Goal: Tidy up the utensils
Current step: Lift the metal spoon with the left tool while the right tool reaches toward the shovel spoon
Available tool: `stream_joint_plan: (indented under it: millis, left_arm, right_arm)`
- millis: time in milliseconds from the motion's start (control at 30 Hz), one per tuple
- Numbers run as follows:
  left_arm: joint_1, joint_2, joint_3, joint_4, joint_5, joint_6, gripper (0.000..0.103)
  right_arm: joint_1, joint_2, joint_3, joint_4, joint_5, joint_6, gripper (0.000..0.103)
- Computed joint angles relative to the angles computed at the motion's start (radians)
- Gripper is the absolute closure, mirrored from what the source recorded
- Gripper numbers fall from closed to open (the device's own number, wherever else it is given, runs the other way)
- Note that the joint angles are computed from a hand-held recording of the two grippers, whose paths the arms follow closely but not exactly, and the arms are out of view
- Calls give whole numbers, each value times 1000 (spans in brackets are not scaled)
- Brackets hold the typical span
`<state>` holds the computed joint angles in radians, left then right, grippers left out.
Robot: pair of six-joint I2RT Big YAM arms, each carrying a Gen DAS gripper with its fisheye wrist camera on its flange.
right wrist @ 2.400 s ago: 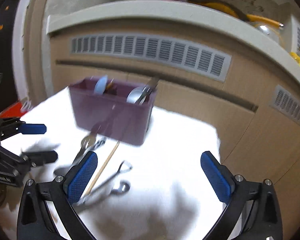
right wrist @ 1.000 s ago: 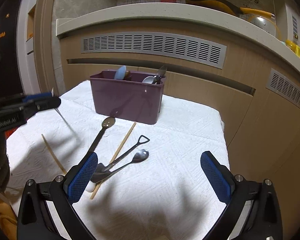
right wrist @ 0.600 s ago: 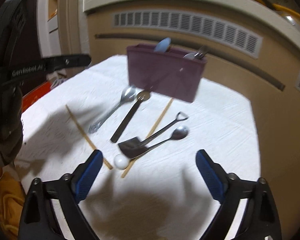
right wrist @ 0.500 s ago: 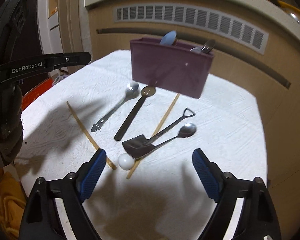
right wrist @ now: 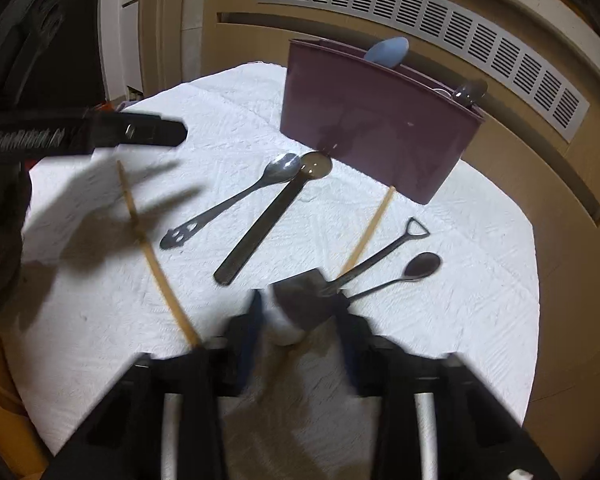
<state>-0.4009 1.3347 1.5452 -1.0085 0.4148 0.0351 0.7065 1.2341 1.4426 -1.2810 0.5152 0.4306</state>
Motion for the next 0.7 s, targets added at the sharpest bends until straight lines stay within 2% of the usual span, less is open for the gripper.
stream_joint_plan:
  millis: [67, 200, 400, 500, 633, 700]
  left_arm:
    - [-11, 35, 37, -45, 27, 36, 45]
    - [-36, 135, 150, -136, 38, 52, 45]
    - [-99, 261, 287, -191, -77, 89, 47]
    - [-124, 303, 330, -218, -141, 111, 55]
    - [-133, 325, 359, -232, -147, 110, 59]
    - [-146, 324, 355, -223, -173, 123, 61]
  right_arm:
    - [-13, -2, 11, 5, 21, -1, 87]
    - [-33, -27, 4, 30, 20, 14, 87]
    - [-37, -92, -56, 41, 17, 70, 81]
    - [-41, -117, -89, 44, 16, 88, 76]
    - [-51, -149, -132, 48, 5, 114, 74]
    - [-60, -159, -149, 56, -8, 126, 74]
